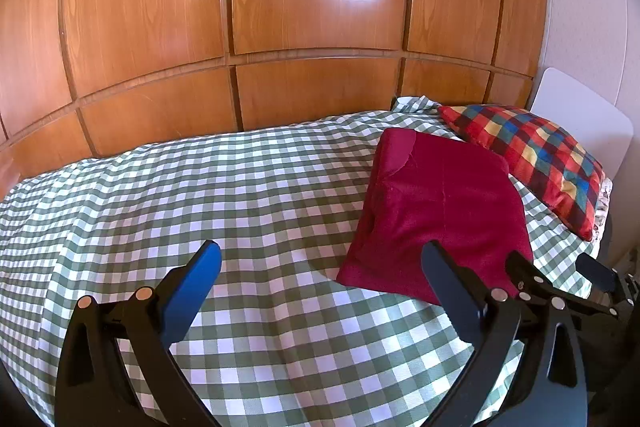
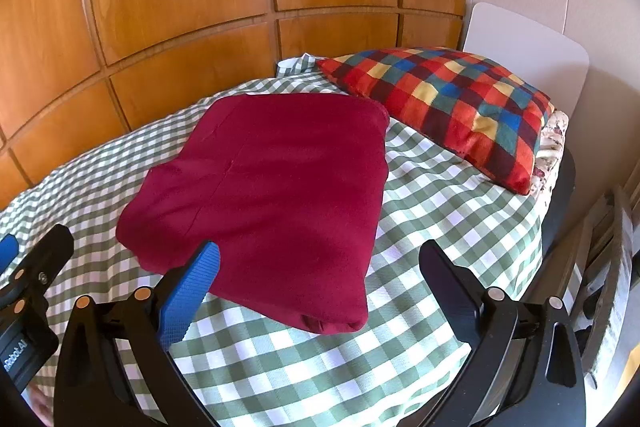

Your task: Fold small clothes

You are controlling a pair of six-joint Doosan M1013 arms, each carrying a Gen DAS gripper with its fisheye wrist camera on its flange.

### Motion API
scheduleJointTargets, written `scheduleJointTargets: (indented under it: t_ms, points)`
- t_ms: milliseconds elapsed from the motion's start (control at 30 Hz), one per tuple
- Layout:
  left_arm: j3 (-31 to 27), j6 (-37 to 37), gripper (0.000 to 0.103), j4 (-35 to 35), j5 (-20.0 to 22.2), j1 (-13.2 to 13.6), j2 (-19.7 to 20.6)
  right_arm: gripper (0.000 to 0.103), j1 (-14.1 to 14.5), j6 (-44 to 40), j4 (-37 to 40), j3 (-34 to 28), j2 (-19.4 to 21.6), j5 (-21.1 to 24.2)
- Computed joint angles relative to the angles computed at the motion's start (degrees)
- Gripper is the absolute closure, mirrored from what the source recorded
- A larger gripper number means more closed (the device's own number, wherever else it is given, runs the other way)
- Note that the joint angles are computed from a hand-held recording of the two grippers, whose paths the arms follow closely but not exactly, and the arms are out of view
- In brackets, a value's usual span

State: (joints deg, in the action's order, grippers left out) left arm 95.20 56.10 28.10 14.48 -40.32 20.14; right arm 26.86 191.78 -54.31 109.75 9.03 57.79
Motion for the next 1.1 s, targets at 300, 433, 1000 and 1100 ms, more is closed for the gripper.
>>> scheduleJointTargets:
  t_ms: [300,433,1000,1100]
  points:
    - [0.1,0.2,0.003,0.0,-0.3,-0.1,-0.2,0.004,0.1,0.0,-0.2,-0.1,0.0,0.1]
    - [0.2,-1.3,0.003,1.7,-0.2,-0.2,-0.3,0.004,0.2,0.3,-0.4,-0.3,0.1,0.3]
    - [1.4,-11.6,0.003,13.5,-2.2,-0.6,-1.5,0.004,0.7,0.7,-0.9,-0.8,0.1,1.1]
    - [1.3,-8.3,0.003,9.8,-2.3,-0.4,-1.5,0.004,0.8,0.6,-1.1,-0.8,0.1,1.3]
